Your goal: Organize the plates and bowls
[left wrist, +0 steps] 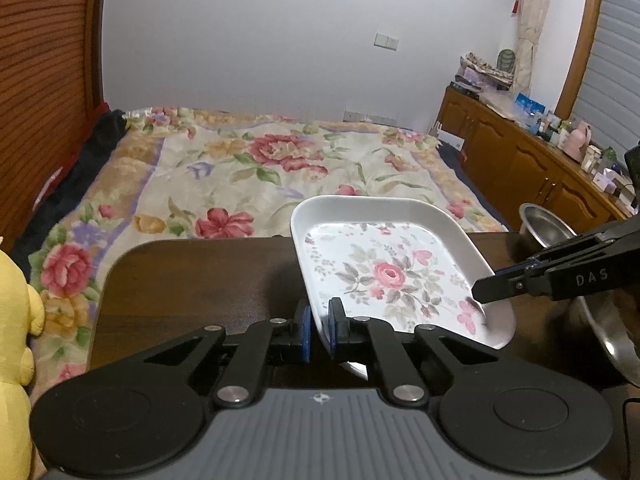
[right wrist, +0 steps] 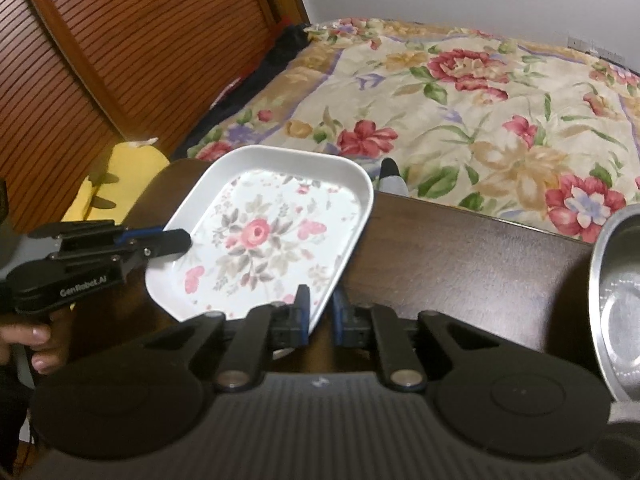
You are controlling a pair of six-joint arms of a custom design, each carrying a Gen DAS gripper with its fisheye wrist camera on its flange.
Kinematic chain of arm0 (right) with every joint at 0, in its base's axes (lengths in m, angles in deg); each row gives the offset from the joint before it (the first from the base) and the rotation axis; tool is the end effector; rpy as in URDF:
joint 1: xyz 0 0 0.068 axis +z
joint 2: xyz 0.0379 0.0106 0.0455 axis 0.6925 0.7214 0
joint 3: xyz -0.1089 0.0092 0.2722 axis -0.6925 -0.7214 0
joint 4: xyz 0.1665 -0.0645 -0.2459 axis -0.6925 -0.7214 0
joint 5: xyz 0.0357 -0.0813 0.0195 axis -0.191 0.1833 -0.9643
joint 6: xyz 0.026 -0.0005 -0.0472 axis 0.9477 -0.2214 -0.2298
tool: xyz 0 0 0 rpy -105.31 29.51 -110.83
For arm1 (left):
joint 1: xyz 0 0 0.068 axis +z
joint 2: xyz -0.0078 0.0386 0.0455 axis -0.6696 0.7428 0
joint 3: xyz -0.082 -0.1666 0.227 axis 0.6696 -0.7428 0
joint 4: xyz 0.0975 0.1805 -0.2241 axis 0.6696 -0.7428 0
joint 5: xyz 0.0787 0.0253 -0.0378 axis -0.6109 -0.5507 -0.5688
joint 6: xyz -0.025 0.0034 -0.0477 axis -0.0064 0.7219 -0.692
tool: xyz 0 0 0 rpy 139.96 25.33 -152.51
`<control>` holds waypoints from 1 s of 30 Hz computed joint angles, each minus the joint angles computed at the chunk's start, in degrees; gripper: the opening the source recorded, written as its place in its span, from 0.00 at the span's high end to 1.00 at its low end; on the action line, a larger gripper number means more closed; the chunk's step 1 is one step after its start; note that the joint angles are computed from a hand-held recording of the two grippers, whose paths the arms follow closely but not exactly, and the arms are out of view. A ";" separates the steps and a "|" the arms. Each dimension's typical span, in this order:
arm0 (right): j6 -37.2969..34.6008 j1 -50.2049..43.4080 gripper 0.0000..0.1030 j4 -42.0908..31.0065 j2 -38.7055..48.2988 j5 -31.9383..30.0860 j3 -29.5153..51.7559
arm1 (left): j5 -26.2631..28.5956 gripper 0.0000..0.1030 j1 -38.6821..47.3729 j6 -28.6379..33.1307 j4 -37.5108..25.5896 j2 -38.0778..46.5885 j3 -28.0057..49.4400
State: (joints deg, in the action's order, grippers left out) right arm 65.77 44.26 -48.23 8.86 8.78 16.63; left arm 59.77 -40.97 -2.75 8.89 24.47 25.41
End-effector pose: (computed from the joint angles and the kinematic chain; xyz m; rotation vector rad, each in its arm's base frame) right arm 0.2347 0.0144 0.0855 -0.1869 2.5034 0.4565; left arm 0.2284 -0.0120 0.0952 0.4593 2.2499 -0.4321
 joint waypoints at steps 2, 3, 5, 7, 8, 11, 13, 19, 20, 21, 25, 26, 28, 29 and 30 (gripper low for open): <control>0.33 0.32 0.87 -1.41 -3.46 -0.10 -1.07 | -0.32 0.90 -0.01 0.29 -2.02 -3.83 -1.11; 0.40 0.44 0.87 -2.07 -5.07 -0.06 -1.55 | -0.46 0.89 -0.02 0.41 -3.38 -6.28 -1.71; 0.58 0.80 0.87 -3.46 -8.66 0.20 -2.69 | -0.10 0.89 0.16 0.61 -6.01 -10.64 -2.70; 0.92 0.84 0.87 -4.97 -12.17 -0.10 -3.75 | 0.28 0.89 0.50 0.91 -9.20 -15.35 -3.53; 1.03 0.98 0.87 -6.17 -14.25 0.00 -4.19 | 0.49 0.89 0.71 1.10 -10.80 -17.59 -3.87; 1.19 1.29 0.87 -9.02 -19.56 0.54 -5.42 | 1.38 0.89 1.57 1.48 -16.32 -24.79 -4.96; 1.42 1.67 0.87 -10.83 -22.89 0.93 -6.24 | 2.03 0.88 2.19 1.80 -20.44 -30.07 -5.93; 1.95 3.35 0.87 -19.93 -35.82 2.83 -8.45 | 4.51 0.88 4.76 3.94 -33.81 -45.76 -8.16; 1.69 3.42 0.87 -21.74 -37.87 2.97 -8.65 | 4.95 0.88 5.29 4.45 -36.25 -48.35 -8.34; 1.77 3.82 0.87 -23.21 -39.87 3.34 -8.94 | 5.35 0.88 5.79 4.88 -38.20 -50.43 -8.48; 2.12 5.38 0.87 -29.74 -49.12 4.70 -10.22 | 6.74 0.88 7.65 6.45 -46.20 -58.75 -9.17; 2.22 5.93 0.87 -30.93 -50.92 5.20 -10.53 | 7.17 0.88 8.22 6.91 -48.29 -60.71 -9.34; 2.68 6.89 0.87 -33.31 -54.62 5.98 -11.44 | 8.17 0.88 9.48 7.97 -52.78 -64.87 -9.63; 3.26 7.75 0.87 -35.07 -57.08 6.56 -11.97 | 8.62 0.88 10.08 8.56 -55.25 -67.07 -9.67; 3.81 8.52 0.87 -36.53 -59.06 7.06 -12.35 | 9.10 0.88 10.78 9.33 -57.58 -69.02 -9.68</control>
